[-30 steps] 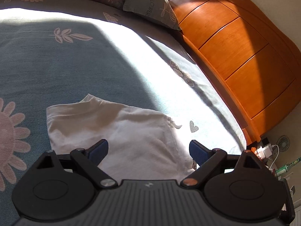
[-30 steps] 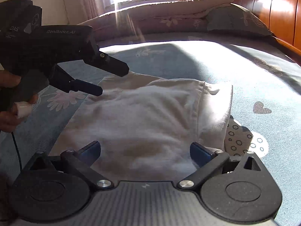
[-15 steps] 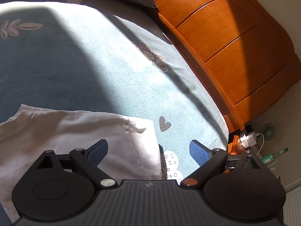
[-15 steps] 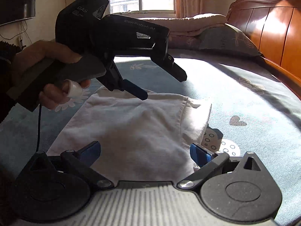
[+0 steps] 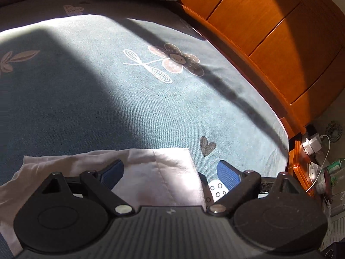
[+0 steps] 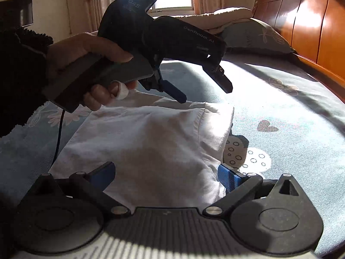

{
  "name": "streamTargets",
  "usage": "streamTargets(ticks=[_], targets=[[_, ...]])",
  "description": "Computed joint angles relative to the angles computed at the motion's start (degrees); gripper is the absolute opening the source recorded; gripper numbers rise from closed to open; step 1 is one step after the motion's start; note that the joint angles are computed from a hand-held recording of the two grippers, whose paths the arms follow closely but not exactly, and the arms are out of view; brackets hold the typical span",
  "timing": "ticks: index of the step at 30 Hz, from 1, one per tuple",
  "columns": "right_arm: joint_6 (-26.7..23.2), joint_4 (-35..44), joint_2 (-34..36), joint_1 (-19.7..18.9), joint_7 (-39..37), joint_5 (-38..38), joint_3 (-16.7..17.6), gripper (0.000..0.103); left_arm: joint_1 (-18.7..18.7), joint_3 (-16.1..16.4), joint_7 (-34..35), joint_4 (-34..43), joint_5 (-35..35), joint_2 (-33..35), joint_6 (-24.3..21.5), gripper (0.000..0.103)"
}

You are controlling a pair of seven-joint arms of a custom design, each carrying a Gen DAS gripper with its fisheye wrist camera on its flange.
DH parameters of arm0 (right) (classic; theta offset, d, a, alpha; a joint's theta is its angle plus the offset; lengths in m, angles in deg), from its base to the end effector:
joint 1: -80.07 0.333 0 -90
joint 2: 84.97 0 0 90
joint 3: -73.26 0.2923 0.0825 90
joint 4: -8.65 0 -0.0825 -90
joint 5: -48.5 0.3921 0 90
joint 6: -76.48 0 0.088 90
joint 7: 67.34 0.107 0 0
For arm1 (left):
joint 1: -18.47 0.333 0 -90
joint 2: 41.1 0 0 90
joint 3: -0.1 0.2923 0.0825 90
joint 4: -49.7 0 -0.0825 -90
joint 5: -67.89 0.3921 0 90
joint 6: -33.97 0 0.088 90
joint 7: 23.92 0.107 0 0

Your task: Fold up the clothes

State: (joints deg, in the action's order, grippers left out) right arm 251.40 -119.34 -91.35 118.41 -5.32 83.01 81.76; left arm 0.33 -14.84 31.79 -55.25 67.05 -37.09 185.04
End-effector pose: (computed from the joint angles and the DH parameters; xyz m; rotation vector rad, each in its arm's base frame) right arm 0.4125 0.3782 0.4924 -2.0264 0.8956 -0.3215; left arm 0.5362 -0.3437 0.5505 -2.0384 1.9608 -1.0796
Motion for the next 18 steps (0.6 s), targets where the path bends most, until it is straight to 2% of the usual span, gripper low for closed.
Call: streamTargets(ticks=[2, 4, 6, 9, 12, 18], targets=[[0.0, 0.1, 0.1, -0.6, 2.3, -0.9, 0.4, 0.103, -0.2, 0.1, -0.8, -3.5, 3.9, -4.8, -2.3, 0.094], [0.0, -0.1, -0.1, -1.0, 4.7, -2.3, 0.9, 0.103, 0.2, -0.5, -3.8, -8.2, 11.1, -10.6, -5.6, 0.094], [-0.1, -0.5, -0.4, -2.0, 8.1, -6.1, 1.7, 0.103, 0.8, -1.5, -6.6, -13.1, 13.9, -16.0, -9.0, 0.094], [-0.2, -1.4, -1.7, -2.6, 12.3, -11.9, 2.5, 0.103, 0.5, -1.7, -8.7, -20.0, 10.3, -22.3, -10.0, 0.094], [-0.6, -2.2, -3.2, -3.4, 16.5, -17.0, 3.3, 0.103, 0.1, -2.3, -10.6, -25.3, 8.1, -26.3, -6.9, 0.094], [-2.7, -3.7, -6.4, -4.7, 23.9, -25.7, 4.3, 0.103, -1.1, -2.9, -11.9, -30.1, 4.7, -26.7, 1.3, 0.094]])
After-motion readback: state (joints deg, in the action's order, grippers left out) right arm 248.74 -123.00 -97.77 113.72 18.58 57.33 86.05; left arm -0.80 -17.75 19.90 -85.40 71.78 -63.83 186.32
